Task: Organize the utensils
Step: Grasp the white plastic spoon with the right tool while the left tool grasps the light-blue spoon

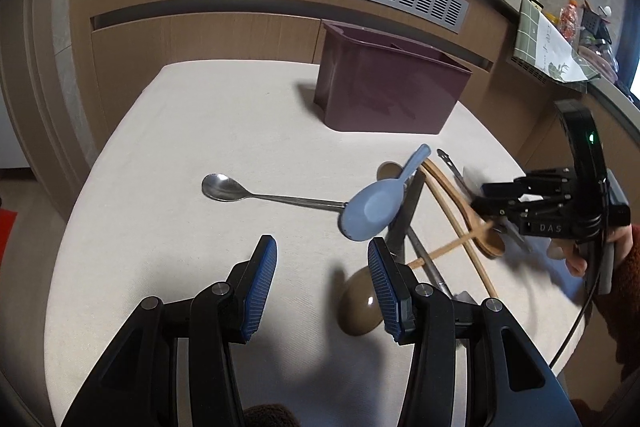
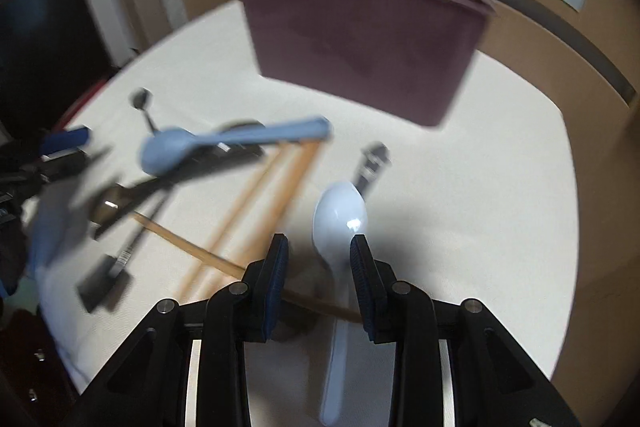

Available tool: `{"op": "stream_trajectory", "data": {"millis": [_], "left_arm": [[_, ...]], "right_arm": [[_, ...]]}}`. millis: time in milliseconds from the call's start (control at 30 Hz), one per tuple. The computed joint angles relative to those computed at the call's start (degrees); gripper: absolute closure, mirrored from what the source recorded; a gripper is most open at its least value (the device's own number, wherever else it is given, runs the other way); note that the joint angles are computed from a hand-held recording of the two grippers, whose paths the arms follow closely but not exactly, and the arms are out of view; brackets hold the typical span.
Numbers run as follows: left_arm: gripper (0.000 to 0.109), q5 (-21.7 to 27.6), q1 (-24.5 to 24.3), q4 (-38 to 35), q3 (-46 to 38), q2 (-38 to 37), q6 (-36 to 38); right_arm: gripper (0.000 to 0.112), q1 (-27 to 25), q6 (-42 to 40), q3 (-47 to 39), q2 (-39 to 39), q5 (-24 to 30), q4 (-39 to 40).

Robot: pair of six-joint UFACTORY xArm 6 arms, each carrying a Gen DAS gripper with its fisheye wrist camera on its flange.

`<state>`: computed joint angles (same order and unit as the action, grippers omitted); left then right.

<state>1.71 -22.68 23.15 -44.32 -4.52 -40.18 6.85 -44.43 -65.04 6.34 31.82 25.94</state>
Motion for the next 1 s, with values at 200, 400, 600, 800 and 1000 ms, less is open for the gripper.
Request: {"op": "stream_trajectory", "data": {"millis": [200,400,600,800,1000], "left_arm": [[0.06,0.29,-1.1,-2.52,-1.21,1.31,2.31],[0.06,1.93,-3.14,-11.14,-3.98,2.9,12.05],[0.06,5.39,-5.37,-21.45,-12.38,9.27,23.76],[0.06,11.04,-7.07,-38.34,-22.46,16.14,41.85],[0.06,14.89,-6.79,-36.62,-30.74,21.6,43.26]], "right_arm": [[0.082,0.12,1.22,-2.24,2.03,-0.31,0.88],[0.102,1.0,2.56,0.28,-0.21,-7.33,4.25],[0.108,-0.3,-0.87,6.59,-6.32,-10.46,12.22],[0.106,-3.16,-2.2,7.3,-6.96,-4.23,12.88],[0.092,-2.88,-5.88,1.85,-2.55,3.21,8.7]]}}
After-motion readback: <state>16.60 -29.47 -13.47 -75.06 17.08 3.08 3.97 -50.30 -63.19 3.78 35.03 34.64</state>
